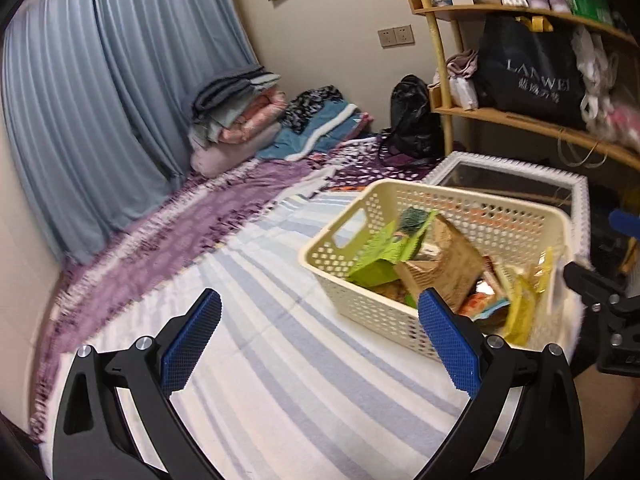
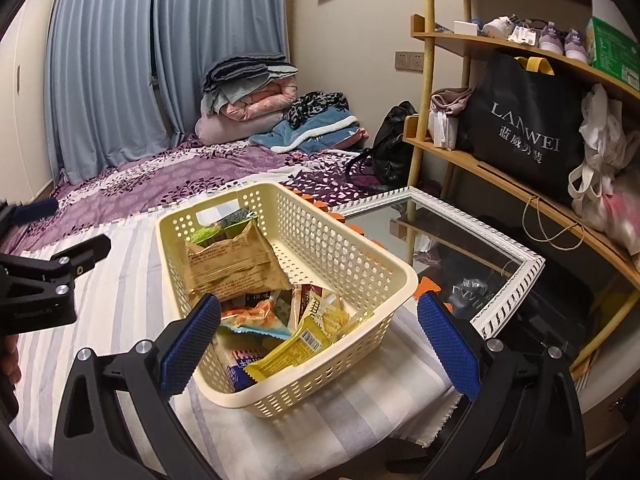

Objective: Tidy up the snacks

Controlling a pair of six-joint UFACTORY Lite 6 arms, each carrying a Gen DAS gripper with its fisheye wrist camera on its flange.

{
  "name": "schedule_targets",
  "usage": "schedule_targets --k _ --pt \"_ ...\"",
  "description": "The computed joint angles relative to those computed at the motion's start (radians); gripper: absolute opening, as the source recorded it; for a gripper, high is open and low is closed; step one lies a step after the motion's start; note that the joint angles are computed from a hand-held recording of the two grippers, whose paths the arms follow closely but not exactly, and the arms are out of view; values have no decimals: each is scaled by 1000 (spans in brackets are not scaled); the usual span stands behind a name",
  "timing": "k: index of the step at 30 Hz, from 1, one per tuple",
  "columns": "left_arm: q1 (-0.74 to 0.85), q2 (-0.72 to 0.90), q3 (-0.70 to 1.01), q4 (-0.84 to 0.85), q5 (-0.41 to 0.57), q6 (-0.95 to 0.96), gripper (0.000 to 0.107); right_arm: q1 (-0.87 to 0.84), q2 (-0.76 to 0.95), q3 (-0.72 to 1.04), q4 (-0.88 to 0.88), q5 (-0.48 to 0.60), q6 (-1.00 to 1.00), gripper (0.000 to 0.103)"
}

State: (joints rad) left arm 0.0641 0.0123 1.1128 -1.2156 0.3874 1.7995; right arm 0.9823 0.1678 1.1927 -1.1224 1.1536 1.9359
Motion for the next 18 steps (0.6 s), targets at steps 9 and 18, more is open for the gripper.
schedule_targets --k 9,18 --pt "8 -42 -51 -72 5 106 100 22 42 35 6 24 -36 98" --pt "20 -20 -25 3 11 6 100 27 56 40 6 11 -38 98"
